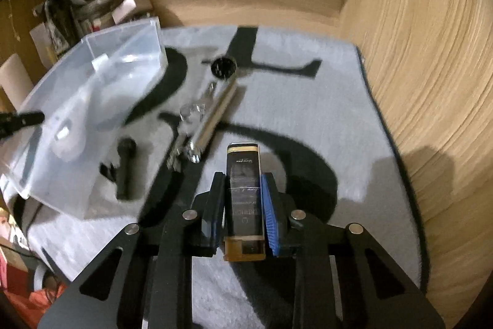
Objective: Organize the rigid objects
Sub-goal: 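Grasp the black-and-gold battery pack with the right gripper, then place the battery pack into the clear box beside the device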
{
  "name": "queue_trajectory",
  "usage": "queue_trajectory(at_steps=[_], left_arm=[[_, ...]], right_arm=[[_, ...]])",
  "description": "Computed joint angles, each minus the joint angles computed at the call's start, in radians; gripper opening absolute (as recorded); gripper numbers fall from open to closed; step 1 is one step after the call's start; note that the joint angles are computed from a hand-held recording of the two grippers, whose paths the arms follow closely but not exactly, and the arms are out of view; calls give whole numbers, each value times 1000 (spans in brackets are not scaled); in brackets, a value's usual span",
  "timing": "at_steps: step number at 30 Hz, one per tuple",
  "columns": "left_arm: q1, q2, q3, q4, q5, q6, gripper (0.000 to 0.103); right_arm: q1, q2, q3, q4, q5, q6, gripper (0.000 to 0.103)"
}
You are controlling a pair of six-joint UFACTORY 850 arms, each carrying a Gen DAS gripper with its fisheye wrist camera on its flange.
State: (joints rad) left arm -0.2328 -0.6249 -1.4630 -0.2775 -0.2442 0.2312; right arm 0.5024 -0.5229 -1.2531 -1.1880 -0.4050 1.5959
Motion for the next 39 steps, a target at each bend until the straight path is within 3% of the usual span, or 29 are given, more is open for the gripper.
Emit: queue_trajectory(at_steps=[12,22,29,39], left_arm=[[0,-1,-3,-39,-3,28,14],[5,12,13,-131,4,113,12],[8,15,19,-192,10,155,11],[12,20,30,-253,19,216,11]], right_arm=[[34,-2,-91,-327,15,225,21],[60,-80,-231,-326,73,137,22],[69,-148,-332,-151,107,-85,21],[67,-272,-508,392,82,-682,22]])
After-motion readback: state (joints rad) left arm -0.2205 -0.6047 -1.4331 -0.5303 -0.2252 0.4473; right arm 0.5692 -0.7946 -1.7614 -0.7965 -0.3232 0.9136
